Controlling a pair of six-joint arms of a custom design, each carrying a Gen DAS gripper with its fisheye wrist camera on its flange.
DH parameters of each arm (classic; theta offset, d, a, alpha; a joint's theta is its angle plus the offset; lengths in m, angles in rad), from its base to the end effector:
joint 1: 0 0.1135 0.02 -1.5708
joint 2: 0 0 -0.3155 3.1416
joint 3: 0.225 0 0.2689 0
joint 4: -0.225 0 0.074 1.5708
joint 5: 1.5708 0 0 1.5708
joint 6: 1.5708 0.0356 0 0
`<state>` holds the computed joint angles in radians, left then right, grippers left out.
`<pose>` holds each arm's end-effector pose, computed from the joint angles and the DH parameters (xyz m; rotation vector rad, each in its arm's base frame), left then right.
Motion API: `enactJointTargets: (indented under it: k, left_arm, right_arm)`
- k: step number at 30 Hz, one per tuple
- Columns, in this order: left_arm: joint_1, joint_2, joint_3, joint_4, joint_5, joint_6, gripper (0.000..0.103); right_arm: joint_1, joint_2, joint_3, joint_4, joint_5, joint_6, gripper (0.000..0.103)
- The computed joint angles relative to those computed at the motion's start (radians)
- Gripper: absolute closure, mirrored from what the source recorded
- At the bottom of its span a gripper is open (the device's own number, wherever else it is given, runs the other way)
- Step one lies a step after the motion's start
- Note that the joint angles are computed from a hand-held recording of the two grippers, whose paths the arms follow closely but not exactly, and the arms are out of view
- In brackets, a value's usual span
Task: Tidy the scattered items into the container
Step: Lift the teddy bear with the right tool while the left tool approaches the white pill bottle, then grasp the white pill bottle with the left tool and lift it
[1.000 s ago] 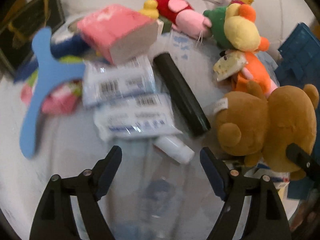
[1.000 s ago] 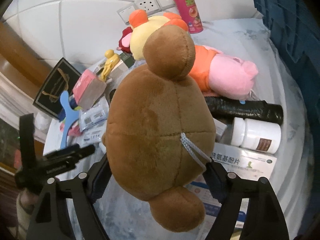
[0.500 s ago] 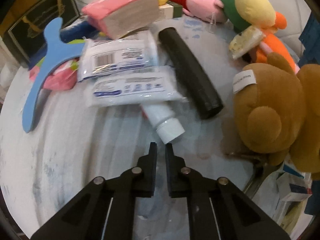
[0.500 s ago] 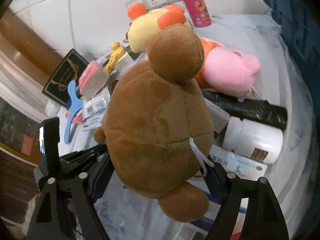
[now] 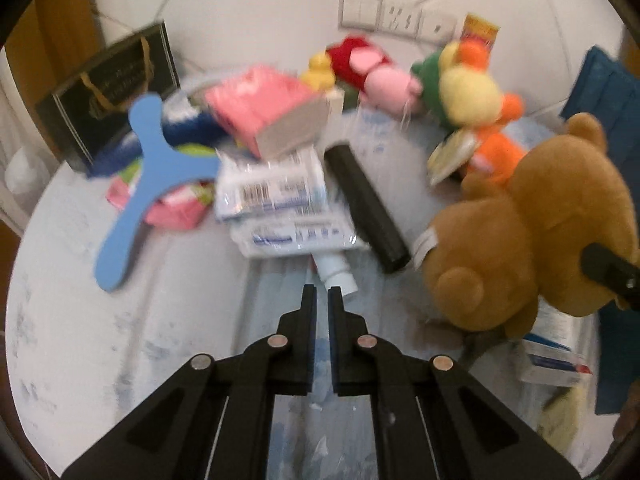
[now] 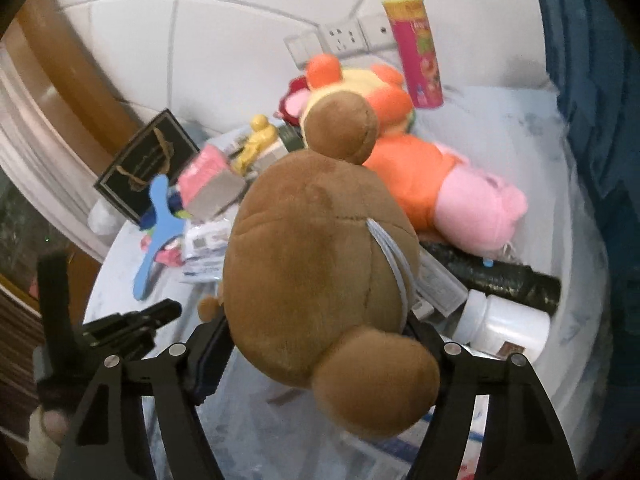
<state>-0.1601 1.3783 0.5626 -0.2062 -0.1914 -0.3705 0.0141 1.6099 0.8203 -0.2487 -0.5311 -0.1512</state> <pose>0.2378 -0.0315 0.1805 -0.3380 2.5419 0.0482 0.3124 0.0224 0.1947 -0.3924 2.4841 0.6336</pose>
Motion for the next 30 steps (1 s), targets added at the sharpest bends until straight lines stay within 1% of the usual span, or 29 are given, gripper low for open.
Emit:
enactJointTargets:
  k: [6, 10, 14, 19, 22, 25, 28, 30]
  left_arm:
    - [0.043, -0.275, -0.010, -0.163, 0.032, 0.088, 0.097]
    - [0.106, -0.421, 0.003, -0.255, 0.077, 0.180, 0.097]
    - [0.164, -0.531, 0.040, -0.349, 0.131, 0.267, 0.097]
    - [0.188, -0.595, 0.103, -0.419, 0.178, 0.339, 0.097]
    - [0.161, -0.605, 0.139, -0.434, 0.178, 0.341, 0.097]
    - [0.084, -0.601, 0.185, -0.440, 0.140, 0.314, 0.097]
    - [-0.032, -0.583, 0.236, -0.445, 0.068, 0.263, 0.097]
    - [-0.098, -0.556, 0.264, -0.444, 0.024, 0.228, 0.097]
  right_arm:
    - [0.060, -0.214, -0.067, -0.035, 0.067, 0.059, 0.031]
    - [0.112, -0.363, -0.079, -0.087, 0.129, 0.117, 0.031]
    - [0.174, -0.473, -0.060, -0.149, 0.212, 0.163, 0.031]
    - [0.231, -0.568, 0.001, -0.230, 0.305, 0.215, 0.032]
    - [0.234, -0.614, 0.057, -0.286, 0.347, 0.220, 0.032]
    - [0.177, -0.638, 0.133, -0.350, 0.329, 0.199, 0.032]
    - [0.082, -0.651, 0.206, -0.406, 0.286, 0.155, 0.032]
    - [-0.018, -0.642, 0.264, -0.456, 0.222, 0.111, 0.032]
